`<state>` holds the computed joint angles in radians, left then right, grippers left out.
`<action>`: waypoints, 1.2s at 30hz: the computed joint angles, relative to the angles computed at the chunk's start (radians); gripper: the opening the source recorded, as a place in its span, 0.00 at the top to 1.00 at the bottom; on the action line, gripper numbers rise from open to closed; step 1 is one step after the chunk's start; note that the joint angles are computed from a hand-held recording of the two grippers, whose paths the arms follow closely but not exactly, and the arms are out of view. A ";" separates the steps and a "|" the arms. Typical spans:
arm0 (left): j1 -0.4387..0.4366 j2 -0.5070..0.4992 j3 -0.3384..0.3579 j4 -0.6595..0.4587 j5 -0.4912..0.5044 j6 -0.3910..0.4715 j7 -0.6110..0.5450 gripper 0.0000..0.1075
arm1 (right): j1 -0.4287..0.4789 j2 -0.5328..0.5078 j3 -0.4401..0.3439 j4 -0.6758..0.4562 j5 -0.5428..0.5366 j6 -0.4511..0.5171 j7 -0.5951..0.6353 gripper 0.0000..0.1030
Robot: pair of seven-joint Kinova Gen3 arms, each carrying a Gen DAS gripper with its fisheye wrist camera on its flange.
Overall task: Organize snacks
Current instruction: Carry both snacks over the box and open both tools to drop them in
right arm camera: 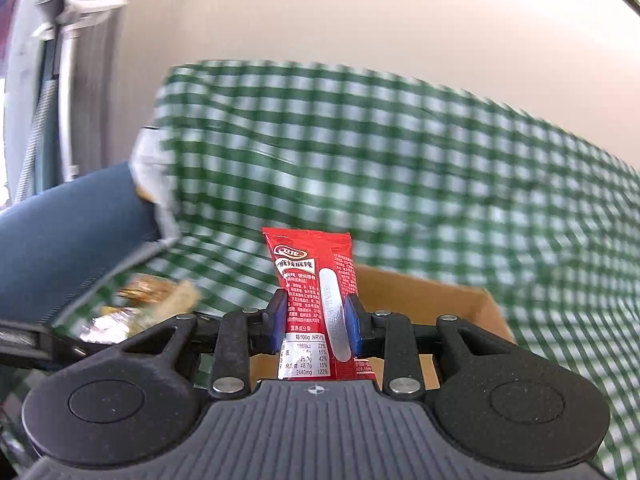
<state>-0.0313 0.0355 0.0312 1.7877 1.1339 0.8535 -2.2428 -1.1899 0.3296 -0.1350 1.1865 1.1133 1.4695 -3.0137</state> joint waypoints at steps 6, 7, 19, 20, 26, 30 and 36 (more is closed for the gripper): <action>0.161 0.007 -0.087 -0.002 0.080 -0.022 -0.041 0.24 | 0.006 -0.054 -0.034 0.135 -0.047 0.063 -0.126 0.70; 0.186 0.009 -0.101 -0.002 0.097 -0.026 -0.051 0.24 | 0.008 -0.058 -0.042 0.147 -0.044 0.078 -0.138 0.70; 0.263 0.053 -0.038 -0.027 0.165 -0.055 -0.136 0.24 | 0.034 -0.110 -0.126 0.276 -0.063 0.172 -0.225 0.69; 0.272 0.060 -0.044 -0.032 0.168 -0.044 -0.140 0.24 | 0.039 -0.112 -0.130 0.281 -0.067 0.172 -0.229 0.69; 0.143 0.067 0.107 -0.021 0.183 -0.074 -0.161 0.12 | 0.068 -0.129 -0.147 0.307 -0.079 0.151 -0.260 0.66; 0.070 0.039 0.172 -0.003 0.183 -0.144 -0.118 0.11 | 0.070 -0.108 -0.140 0.277 -0.062 0.194 -0.275 0.41; 0.320 0.038 -0.040 -0.037 -0.054 -0.270 0.116 0.12 | 0.141 -0.075 -0.134 0.210 -0.198 0.295 -0.311 0.21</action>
<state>0.2884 0.0734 -0.0085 1.7511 1.0797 0.5832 -2.1265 -1.0486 0.2547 -0.2692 1.3968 0.9152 1.7644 -3.3251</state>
